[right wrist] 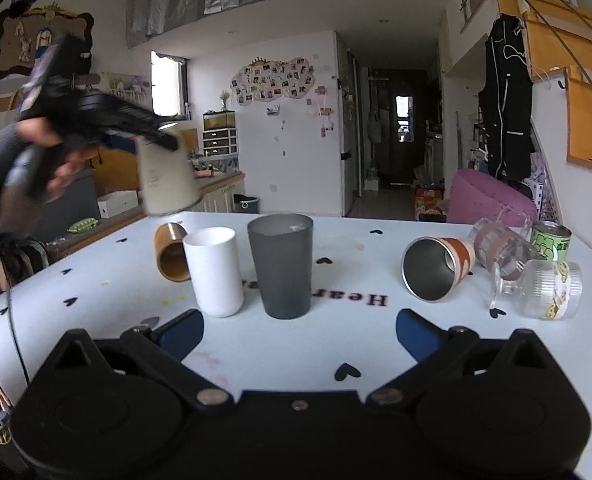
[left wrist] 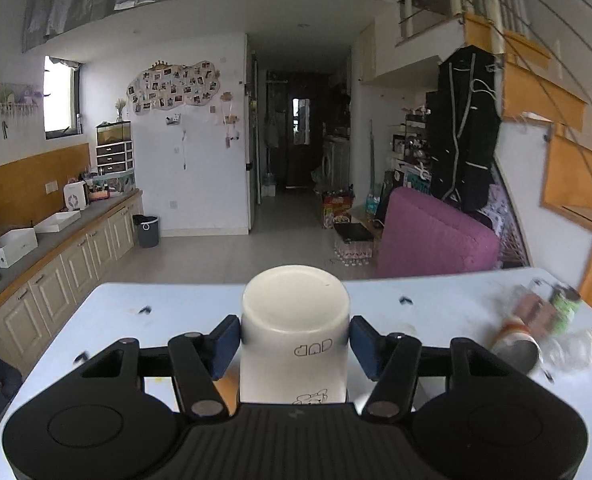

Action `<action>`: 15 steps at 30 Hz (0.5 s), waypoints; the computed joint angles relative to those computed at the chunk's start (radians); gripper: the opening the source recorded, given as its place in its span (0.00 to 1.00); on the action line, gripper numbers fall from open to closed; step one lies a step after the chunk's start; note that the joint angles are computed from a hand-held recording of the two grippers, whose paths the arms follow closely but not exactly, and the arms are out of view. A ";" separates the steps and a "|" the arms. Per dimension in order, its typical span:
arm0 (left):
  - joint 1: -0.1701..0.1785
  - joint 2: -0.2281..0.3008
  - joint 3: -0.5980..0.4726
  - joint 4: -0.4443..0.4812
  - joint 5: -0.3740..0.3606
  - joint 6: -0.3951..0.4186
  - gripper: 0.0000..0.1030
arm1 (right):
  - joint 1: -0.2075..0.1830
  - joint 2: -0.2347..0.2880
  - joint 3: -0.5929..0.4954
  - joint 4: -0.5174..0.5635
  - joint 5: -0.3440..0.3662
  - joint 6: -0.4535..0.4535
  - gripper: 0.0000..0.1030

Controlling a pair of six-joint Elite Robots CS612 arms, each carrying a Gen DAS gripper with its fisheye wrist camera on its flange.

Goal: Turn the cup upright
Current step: 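Lift the cream cup with the left tool and tilt it sideways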

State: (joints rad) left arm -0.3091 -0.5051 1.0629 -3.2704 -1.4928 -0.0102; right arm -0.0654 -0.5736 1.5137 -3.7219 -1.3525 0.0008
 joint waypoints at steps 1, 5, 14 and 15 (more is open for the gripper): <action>0.000 -0.019 0.042 -0.019 -0.006 0.004 0.59 | 0.001 -0.001 0.003 -0.005 0.003 0.002 1.00; -0.004 -0.075 0.193 -0.069 -0.045 0.017 0.59 | -0.001 -0.006 0.018 -0.029 0.036 0.004 1.00; -0.011 -0.078 0.302 -0.015 -0.200 0.031 0.59 | -0.010 -0.013 0.047 -0.028 0.116 -0.022 1.00; -0.011 -0.078 0.302 -0.008 -0.201 0.036 0.59 | -0.013 -0.013 0.050 -0.026 0.130 -0.033 1.00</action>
State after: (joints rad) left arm -0.3204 -0.5834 1.3644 -3.2781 -1.6937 0.0256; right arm -0.0779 -0.5867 1.5638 -3.7481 -1.2221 -0.0322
